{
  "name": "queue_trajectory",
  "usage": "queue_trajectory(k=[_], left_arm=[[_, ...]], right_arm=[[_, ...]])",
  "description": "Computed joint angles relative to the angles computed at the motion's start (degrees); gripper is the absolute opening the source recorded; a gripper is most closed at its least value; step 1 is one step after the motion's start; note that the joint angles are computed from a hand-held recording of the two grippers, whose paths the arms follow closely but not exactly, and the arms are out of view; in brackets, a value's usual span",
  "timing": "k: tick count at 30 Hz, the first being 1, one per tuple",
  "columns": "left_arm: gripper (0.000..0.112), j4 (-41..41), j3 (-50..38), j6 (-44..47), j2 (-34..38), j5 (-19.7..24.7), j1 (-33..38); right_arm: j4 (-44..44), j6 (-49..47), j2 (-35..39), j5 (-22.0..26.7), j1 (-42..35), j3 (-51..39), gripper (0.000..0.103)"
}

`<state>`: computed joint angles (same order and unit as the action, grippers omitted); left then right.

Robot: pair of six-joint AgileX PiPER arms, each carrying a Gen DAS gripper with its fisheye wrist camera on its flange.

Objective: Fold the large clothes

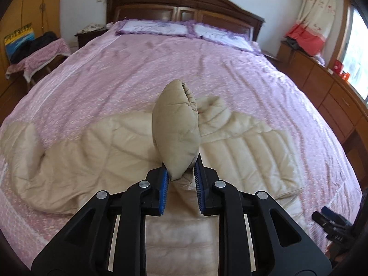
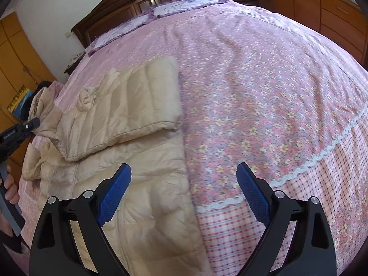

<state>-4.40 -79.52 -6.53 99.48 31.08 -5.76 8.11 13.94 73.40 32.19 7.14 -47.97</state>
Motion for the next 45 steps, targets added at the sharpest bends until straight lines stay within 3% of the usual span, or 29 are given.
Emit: queue_trajectory(k=[12, 22, 25, 29, 33, 39, 43, 45], left_arm=[[0.021, -12.60, 7.59, 12.90, 2.11, -3.66, 10.05], [0.025, -18.12, 10.71, 18.39, 5.30, -6.28, 12.41], [0.036, -21.24, 11.18, 21.66, 5.15, -6.04, 13.12], [0.073, -27.27, 12.79, 28.48, 2.58, -5.22, 14.93], [0.074, -31.82, 13.77, 35.29, -0.35, -4.69, 17.44], [0.074, -26.19, 8.14, 27.96, 2.52, -2.93, 19.43], [0.074, -30.99, 3.17, 31.33, 6.72, 2.15, 19.68], [0.073, -29.10, 0.99, 29.09, 8.72, 3.26, 18.84]], right_arm=[[-5.97, 6.14, 4.18, 1.26, 6.01, -4.29, 0.090], [-5.97, 7.41, 5.85, 0.66, 7.94, -3.49, 0.090], [-5.70, 7.13, 6.39, 0.93, 8.11, -3.87, 0.090], [-6.73, 8.11, 6.20, 1.25, 8.91, -4.60, 0.090], [-5.77, 6.45, 7.33, 1.84, 8.40, -6.02, 0.090], [-2.32, 1.24, 9.96, 1.27, 5.11, -9.78, 0.090], [1.56, -3.71, 13.77, 0.93, 1.72, -14.61, 0.090], [3.76, -6.31, 16.40, 0.75, 0.00, -17.62, 0.090]])
